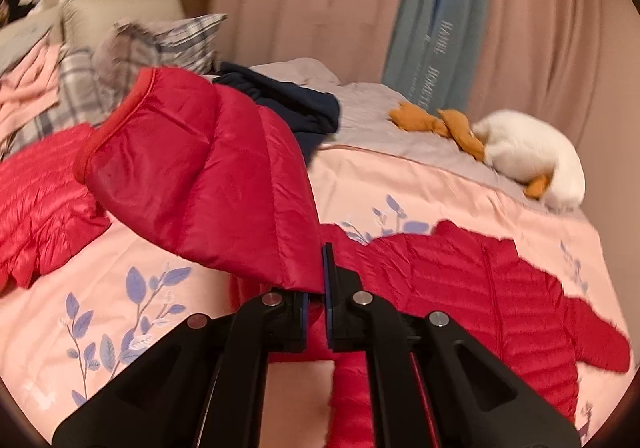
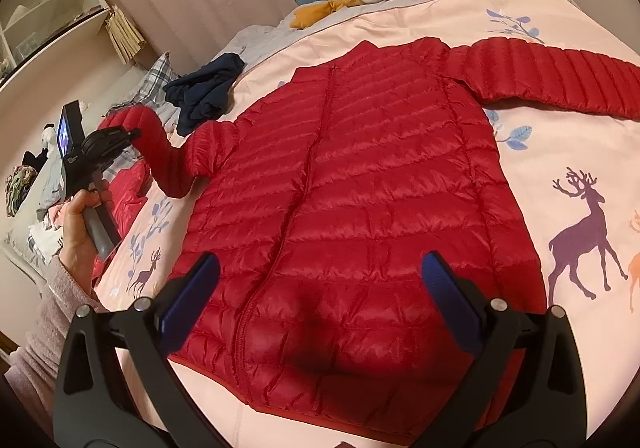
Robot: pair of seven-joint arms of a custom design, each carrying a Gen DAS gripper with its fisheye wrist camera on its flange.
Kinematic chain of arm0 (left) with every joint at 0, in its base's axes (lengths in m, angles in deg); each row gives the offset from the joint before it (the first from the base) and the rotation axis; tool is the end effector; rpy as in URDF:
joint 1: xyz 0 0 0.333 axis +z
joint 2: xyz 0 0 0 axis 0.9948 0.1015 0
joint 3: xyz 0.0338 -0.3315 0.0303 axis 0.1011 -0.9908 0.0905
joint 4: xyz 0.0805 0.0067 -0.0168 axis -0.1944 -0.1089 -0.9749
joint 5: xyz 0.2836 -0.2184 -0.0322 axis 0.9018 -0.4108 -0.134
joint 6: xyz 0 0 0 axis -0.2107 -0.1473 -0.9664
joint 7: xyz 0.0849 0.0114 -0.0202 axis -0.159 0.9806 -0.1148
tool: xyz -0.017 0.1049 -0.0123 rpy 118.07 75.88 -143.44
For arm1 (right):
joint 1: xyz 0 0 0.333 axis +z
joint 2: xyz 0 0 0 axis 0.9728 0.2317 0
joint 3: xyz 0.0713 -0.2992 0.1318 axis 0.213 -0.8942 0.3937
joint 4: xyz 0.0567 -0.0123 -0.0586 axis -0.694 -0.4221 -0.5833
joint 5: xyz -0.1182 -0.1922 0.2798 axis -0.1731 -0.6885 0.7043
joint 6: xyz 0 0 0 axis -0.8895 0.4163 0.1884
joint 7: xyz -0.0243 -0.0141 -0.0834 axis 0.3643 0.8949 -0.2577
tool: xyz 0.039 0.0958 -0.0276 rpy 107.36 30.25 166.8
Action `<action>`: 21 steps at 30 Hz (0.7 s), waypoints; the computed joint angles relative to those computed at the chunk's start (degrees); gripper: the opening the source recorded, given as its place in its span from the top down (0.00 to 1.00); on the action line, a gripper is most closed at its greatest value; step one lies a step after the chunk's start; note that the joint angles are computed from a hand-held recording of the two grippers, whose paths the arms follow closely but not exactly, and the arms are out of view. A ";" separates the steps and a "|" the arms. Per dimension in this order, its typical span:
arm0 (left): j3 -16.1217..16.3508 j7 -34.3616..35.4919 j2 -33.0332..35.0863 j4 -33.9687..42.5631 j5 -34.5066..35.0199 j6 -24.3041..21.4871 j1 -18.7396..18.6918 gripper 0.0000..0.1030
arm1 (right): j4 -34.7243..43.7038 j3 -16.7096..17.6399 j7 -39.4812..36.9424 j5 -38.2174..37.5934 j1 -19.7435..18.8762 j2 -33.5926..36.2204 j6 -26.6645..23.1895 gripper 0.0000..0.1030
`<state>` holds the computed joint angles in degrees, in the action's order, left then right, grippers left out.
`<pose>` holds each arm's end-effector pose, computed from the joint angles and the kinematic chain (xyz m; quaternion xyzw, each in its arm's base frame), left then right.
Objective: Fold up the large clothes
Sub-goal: 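Carry the held sleeve across the jacket body with the left gripper and release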
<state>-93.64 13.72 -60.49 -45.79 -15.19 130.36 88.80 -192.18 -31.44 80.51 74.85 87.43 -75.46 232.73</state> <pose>0.6620 -0.0656 0.4540 -0.6194 0.6199 -0.3970 0.2728 0.3858 0.1225 0.4017 -0.4993 0.7579 -0.1282 0.3998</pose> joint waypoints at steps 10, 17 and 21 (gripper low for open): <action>15.95 1.71 -0.18 -1.01 3.06 -1.02 -19.42 0.95 | -1.81 -2.77 3.14 -2.85 0.41 -0.14 1.87 0.02; 19.48 0.79 1.44 -0.78 5.90 -3.83 -25.58 0.95 | -3.15 -5.44 6.44 -6.71 0.07 -0.45 2.63 0.02; 22.36 -0.89 2.51 -0.68 8.33 -5.27 -29.44 0.95 | -3.61 -8.14 10.15 -11.90 0.13 0.08 3.66 0.02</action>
<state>-71.28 12.82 -57.98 -46.47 -6.86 125.08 59.36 -195.80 -39.58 90.66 62.96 87.56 -75.38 236.39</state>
